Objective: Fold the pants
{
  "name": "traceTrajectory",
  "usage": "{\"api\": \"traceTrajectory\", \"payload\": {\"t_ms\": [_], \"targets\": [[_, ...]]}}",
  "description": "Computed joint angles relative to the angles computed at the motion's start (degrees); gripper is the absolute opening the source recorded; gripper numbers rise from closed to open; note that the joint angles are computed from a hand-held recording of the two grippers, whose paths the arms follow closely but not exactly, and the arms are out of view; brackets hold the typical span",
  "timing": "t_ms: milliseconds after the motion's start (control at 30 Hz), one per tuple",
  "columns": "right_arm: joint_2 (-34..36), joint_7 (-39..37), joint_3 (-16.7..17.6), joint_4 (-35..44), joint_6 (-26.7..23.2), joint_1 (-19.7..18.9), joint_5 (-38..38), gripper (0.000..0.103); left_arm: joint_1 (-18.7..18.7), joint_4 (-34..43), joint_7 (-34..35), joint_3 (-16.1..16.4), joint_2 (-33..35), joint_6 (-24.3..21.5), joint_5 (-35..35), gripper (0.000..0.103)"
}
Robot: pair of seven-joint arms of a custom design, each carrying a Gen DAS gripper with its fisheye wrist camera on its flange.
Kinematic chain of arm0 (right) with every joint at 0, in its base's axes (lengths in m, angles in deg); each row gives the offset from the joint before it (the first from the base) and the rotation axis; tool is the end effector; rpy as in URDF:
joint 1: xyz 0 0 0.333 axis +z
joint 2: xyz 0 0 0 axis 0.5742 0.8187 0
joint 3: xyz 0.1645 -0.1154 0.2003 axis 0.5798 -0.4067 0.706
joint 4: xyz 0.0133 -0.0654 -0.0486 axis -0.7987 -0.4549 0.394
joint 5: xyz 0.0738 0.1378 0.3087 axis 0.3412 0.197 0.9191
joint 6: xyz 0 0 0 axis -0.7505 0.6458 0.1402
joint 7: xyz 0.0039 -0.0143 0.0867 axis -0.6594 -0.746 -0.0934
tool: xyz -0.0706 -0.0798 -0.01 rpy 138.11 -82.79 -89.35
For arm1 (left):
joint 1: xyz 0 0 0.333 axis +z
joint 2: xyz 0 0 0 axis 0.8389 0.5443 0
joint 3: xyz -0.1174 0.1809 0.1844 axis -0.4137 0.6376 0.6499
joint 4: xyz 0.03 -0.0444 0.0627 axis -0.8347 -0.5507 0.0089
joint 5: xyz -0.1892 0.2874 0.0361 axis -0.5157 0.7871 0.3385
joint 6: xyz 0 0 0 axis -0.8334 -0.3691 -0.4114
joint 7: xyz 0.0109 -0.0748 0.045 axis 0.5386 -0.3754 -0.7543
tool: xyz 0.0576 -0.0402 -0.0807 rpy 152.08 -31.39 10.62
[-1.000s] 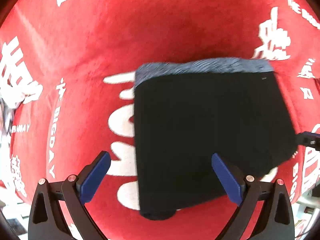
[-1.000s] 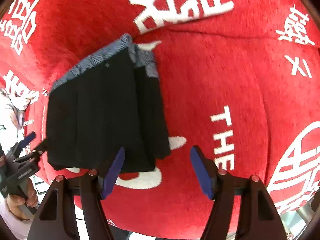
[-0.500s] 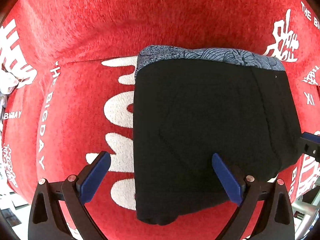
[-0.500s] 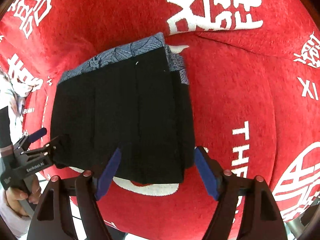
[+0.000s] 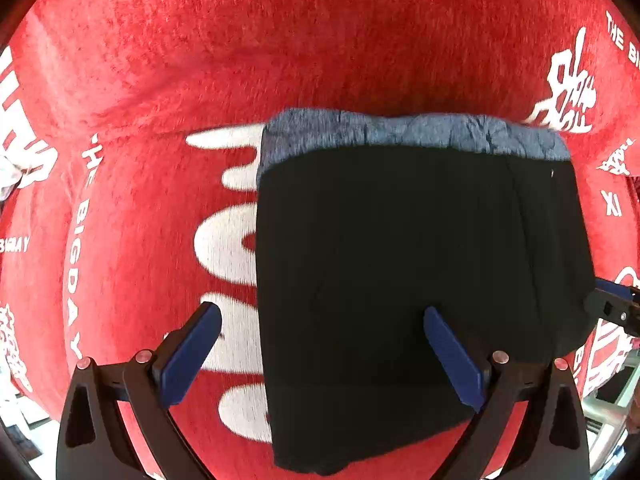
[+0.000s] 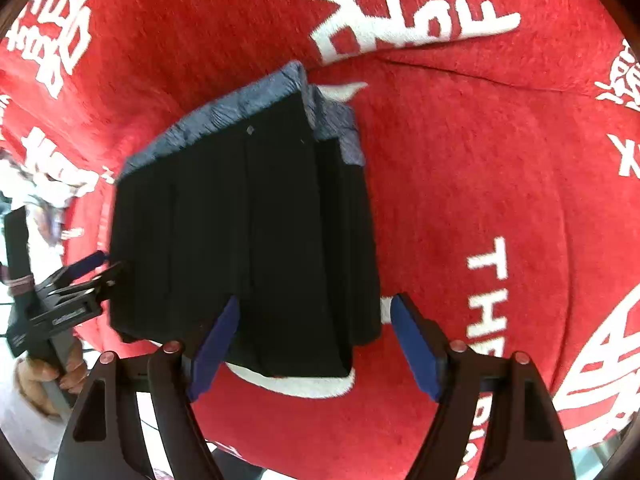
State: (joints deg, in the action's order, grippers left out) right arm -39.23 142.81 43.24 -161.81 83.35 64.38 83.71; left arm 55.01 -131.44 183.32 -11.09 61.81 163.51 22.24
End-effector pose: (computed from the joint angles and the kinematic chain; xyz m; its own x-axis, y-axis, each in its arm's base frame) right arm 0.4273 0.3371 0.3929 -0.4480 -0.8166 -0.3640 -0.8802 0.4743 0.0193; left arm 0.5543 -0.1197 0.3842 -0.4505 -0.8905 0.0633 -0.8879 0.4394 -0.1365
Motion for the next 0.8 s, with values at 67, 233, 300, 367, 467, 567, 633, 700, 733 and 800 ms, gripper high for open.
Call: {"api": "traceTrajectory", "payload": {"t_ms": [67, 233, 300, 367, 467, 567, 633, 700, 733, 800], "targets": [[-1.0, -2.9, 0.3, -2.2, 3.3, -0.4, 2.5, 0.085, 1.1, 3.8, 2.1, -0.3, 2.5, -2.9, -2.8, 0.101], [-1.3, -19.9, 1.7, -6.4, 10.2, -2.3, 20.8, 0.085, 3.9, 12.2, 6.7, -0.7, 8.5, -10.2, -7.1, 0.101], [-0.2, -31.7, 3.6, -6.8, 11.9, -4.3, 35.2, 0.086, 5.2, 13.9, 9.0, -1.2, 9.8, -12.3, -9.1, 0.101], [0.4, -38.6, 2.8, -6.8, 12.1, -4.1, 42.6, 0.087, 6.3, 16.2, 10.4, -1.4, 11.7, -15.4, -10.8, 0.101], [2.1, -49.9, 2.8, -5.8, 10.5, -5.5, 54.0, 0.087, 7.6, 19.4, 10.5, -2.0, 15.0, -20.0, -14.0, 0.101], [4.2, -59.7, 2.2, -4.2, 7.1, -7.0, 62.3, 0.088, 7.6, 18.9, 11.0, -2.8, 15.7, -19.3, -16.0, 0.101], [5.7, -63.5, 2.0, -3.4, 5.6, -7.4, 65.0, 0.088, 7.2, 19.2, 10.9, -3.3, 16.8, -18.6, -16.9, 0.102], [6.6, -66.9, 2.0, -3.1, 5.1, -7.9, 69.3, 0.089, 6.6, 19.5, 10.0, -3.2, 17.7, -17.9, -16.5, 0.103], [6.2, -68.2, 2.1, -3.8, 5.7, -7.9, 71.7, 0.089, 6.4, 19.3, 9.6, -3.2, 17.9, -17.5, -16.5, 0.103], [5.5, -69.1, 1.9, -4.8, 6.3, -7.9, 76.4, 0.089, 6.4, 19.5, 9.2, -3.3, 18.0, -17.5, -16.2, 0.103]]}}
